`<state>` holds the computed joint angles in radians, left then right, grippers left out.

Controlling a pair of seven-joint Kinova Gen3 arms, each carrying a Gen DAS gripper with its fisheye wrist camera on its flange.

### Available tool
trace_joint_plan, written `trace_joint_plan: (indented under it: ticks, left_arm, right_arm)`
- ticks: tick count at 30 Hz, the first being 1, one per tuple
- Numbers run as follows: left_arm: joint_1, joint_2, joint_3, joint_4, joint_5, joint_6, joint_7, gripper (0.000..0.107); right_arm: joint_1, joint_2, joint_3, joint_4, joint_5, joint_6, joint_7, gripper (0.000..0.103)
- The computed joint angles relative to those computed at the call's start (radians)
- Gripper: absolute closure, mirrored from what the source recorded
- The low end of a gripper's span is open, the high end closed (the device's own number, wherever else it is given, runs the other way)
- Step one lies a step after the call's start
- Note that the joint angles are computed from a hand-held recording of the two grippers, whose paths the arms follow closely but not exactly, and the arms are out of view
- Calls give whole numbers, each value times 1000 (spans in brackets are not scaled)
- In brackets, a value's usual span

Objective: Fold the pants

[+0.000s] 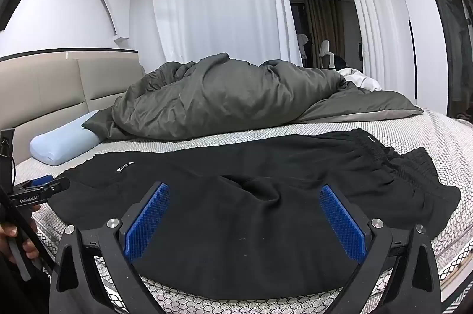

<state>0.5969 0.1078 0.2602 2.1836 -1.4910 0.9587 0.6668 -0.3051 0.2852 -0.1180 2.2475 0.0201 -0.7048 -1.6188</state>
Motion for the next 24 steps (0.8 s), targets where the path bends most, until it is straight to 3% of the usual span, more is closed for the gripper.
trace_joint_plan:
  ticks: [24]
  left_arm:
    - [9, 2, 3, -4, 4, 11, 4, 6]
  right_arm:
    - [-1, 1, 1, -1, -1, -1, 4, 0]
